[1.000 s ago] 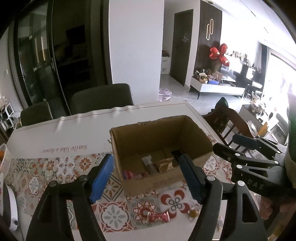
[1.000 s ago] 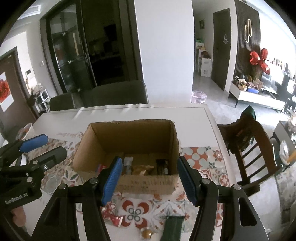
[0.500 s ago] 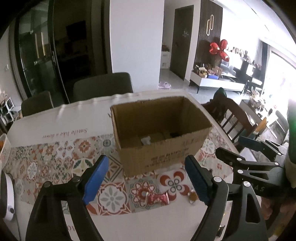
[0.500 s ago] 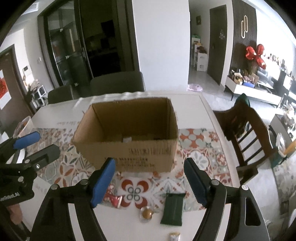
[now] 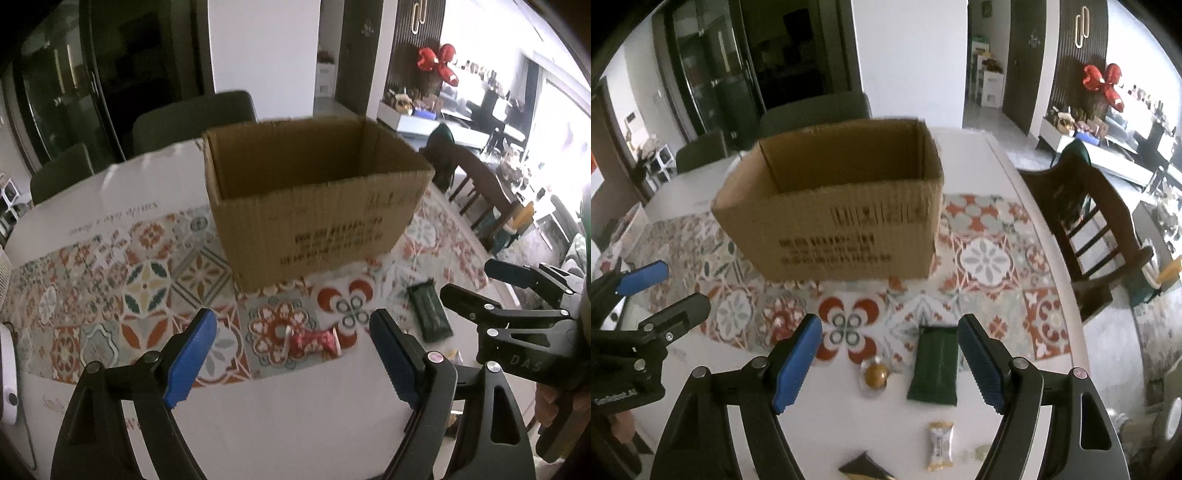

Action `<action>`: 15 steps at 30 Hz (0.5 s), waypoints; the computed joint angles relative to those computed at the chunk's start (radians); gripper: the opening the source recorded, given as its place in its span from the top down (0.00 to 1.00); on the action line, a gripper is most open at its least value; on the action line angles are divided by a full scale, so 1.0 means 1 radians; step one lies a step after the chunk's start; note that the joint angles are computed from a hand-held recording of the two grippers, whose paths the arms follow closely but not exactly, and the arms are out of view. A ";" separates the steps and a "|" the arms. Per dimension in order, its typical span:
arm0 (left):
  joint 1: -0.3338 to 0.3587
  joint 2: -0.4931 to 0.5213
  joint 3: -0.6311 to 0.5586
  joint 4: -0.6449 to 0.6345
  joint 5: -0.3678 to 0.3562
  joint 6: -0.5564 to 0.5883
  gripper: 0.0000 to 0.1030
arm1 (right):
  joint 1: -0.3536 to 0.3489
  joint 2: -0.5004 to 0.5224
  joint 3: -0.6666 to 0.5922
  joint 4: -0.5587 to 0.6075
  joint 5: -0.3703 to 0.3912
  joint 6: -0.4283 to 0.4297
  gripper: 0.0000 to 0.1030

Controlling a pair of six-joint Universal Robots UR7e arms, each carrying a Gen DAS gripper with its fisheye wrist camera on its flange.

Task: Organize snacks
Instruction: 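Move both tools back toward the red candy and round brown candy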

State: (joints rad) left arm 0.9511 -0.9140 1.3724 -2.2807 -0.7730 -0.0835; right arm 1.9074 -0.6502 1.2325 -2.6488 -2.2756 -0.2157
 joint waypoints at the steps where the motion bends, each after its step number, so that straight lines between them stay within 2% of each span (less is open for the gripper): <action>1: 0.002 -0.001 0.004 0.004 -0.003 -0.003 0.18 | -0.002 -0.003 0.006 0.010 0.000 0.008 0.26; 13: 0.050 0.035 -0.003 0.085 -0.077 -0.019 0.18 | -0.046 -0.015 0.051 0.143 0.034 0.105 0.27; 15: 0.059 0.047 -0.014 0.100 -0.088 -0.023 0.18 | -0.054 -0.010 0.047 0.159 0.040 0.115 0.32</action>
